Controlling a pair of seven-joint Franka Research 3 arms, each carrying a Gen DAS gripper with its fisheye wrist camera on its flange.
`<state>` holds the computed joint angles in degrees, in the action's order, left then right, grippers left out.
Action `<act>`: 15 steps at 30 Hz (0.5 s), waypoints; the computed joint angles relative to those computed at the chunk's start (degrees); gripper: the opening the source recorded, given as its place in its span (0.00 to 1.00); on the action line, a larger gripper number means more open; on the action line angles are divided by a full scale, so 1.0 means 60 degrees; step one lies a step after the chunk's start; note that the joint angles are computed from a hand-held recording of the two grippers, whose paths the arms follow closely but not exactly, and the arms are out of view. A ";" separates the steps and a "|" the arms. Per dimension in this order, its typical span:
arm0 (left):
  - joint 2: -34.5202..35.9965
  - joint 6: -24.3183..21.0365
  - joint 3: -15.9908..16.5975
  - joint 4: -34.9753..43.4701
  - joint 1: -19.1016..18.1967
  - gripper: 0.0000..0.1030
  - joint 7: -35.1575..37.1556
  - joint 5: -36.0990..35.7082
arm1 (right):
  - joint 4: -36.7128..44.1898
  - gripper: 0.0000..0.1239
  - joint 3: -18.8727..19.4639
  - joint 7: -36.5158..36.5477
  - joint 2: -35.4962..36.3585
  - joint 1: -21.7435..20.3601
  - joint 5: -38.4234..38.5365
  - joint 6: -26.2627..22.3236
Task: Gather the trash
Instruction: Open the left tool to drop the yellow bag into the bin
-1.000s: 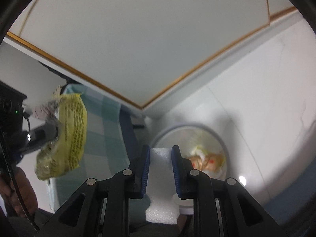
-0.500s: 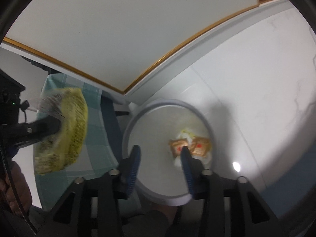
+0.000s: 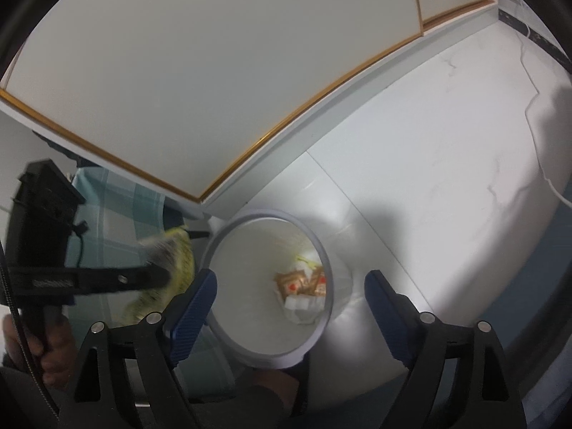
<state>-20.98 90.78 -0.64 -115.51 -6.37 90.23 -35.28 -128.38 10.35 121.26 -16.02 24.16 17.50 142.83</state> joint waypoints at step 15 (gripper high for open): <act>0.0553 -0.0725 -0.0272 0.0376 0.0030 0.32 -0.0069 0.0405 | -0.0288 0.75 0.0115 0.0614 -0.0201 -0.0046 -0.0124 0.0273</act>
